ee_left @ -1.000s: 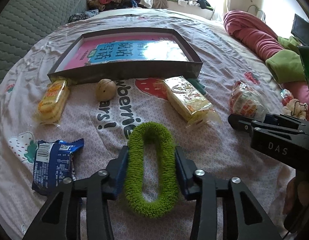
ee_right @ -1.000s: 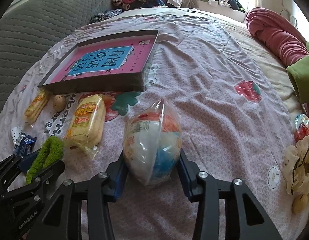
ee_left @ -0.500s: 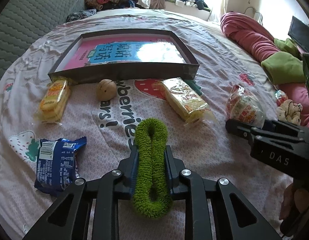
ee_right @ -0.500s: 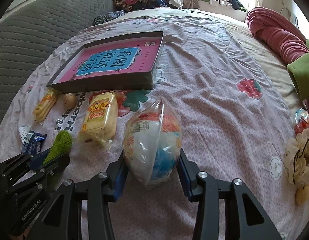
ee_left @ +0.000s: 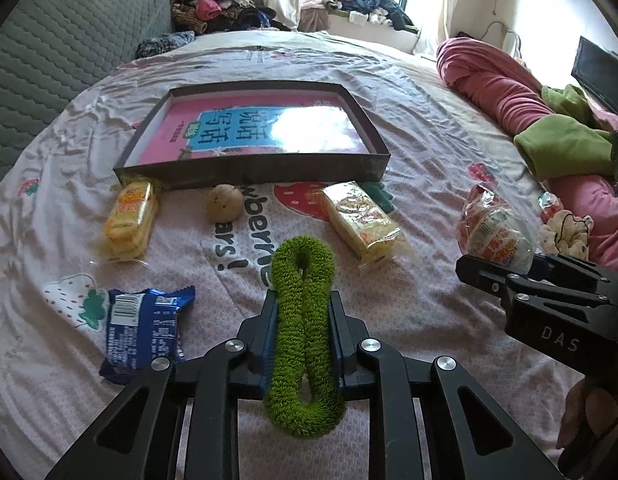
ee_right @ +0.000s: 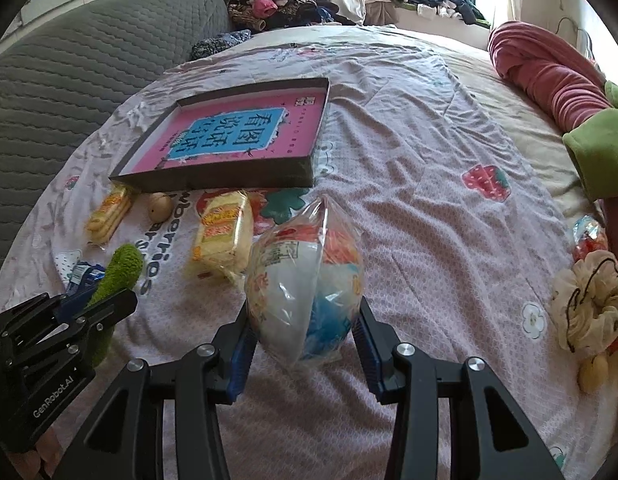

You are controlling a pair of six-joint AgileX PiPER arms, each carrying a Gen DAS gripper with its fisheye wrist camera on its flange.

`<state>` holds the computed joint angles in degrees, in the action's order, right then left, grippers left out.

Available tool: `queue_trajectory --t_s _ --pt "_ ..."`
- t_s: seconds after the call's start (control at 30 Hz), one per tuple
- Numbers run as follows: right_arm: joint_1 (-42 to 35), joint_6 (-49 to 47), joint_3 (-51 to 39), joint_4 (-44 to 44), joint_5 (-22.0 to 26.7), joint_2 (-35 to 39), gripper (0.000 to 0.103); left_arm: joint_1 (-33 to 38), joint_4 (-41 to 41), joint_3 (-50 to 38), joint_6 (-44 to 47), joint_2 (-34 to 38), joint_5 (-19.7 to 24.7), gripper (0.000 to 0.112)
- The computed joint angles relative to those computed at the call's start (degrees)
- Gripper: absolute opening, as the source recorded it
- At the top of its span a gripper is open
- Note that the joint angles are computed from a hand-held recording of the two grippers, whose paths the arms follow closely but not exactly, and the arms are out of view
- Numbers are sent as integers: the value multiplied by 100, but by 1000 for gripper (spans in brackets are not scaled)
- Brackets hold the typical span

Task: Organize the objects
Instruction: 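Carry the green ring and wrapped egg toy toward the tray with both tools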

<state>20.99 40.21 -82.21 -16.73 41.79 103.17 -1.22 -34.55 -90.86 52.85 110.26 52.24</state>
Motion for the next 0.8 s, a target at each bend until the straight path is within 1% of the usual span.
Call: queue_trajectory --t_s 0.2,0.33,0.4,0.5,0.8 --pt "211 112 -242 -159 267 -81 46 145 -16 -125 -42 -110 117 23" --pt "394 255 -426 -312 421 -106 46 233 0 -244 -50 -194 61 23" --pt "499 344 -535 -419 514 -96 46 299 -6 -449 -115 -151 202 23" --pt "619 443 -685 -485 640 -86 46 389 -3 -642 -173 -150 297 23" --pt "1040 678 -1176 -794 1097 -32 46 601 -19 -981 -230 -143 496 23"
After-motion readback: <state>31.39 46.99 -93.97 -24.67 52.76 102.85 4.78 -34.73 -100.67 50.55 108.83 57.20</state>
